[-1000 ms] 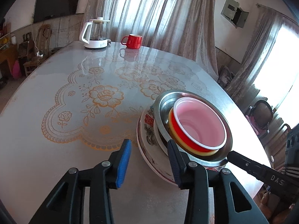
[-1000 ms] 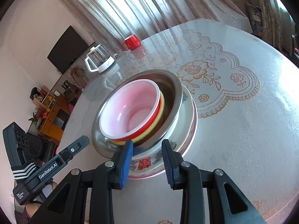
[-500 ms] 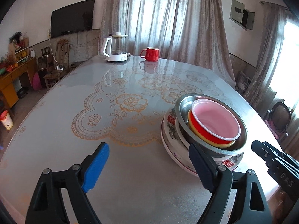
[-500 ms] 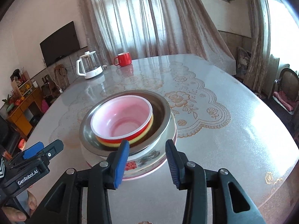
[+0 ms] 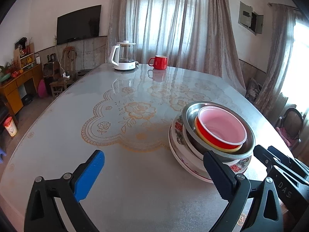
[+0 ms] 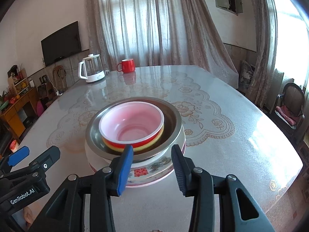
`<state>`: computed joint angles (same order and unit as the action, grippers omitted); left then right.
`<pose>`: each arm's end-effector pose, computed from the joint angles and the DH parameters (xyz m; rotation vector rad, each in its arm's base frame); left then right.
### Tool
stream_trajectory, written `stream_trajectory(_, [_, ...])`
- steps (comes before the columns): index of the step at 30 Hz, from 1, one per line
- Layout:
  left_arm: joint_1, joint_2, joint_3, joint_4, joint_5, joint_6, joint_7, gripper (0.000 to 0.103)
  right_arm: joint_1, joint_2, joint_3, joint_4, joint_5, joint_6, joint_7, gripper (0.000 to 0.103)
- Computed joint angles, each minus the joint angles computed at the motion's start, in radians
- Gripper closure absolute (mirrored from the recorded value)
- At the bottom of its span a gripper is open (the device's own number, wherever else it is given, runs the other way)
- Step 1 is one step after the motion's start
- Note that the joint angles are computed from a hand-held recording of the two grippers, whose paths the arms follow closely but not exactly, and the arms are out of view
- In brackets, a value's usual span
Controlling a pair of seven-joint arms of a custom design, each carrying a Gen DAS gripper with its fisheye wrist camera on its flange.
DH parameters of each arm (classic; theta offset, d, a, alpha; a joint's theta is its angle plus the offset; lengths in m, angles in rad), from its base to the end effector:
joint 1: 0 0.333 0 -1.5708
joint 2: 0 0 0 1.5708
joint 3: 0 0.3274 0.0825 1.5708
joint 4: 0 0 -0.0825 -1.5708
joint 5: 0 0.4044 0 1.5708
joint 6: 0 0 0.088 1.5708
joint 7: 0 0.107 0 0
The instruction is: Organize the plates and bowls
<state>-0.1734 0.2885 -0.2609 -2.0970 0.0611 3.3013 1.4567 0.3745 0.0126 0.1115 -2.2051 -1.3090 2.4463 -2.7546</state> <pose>0.5895 -0.2679 0.3966 -1.4449 2.0403 -1.1189 0.5040 0.2651 0.3978 -1.2362 2.0680 -0.9724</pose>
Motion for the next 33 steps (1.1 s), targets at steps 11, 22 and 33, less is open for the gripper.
stream_trajectory(11, [-0.219, -0.007, 0.213, 0.002, -0.038, -0.005, 0.001, 0.000, 0.000, 0.008, -0.003, 0.005, 0.002, 0.000, -0.001, 0.062])
stream_trajectory(22, [-0.347, -0.004, 0.339, 0.000, -0.084, 0.002, 0.014, 0.000, -0.003, 0.012, -0.008, 0.004, 0.001, 0.014, 0.001, 0.061])
stream_trajectory(33, [-0.291, -0.001, 0.286, 0.006, -0.087, -0.001, -0.001, 0.000, -0.005, 0.013, -0.010, 0.005, -0.003, 0.020, 0.003, 0.061])
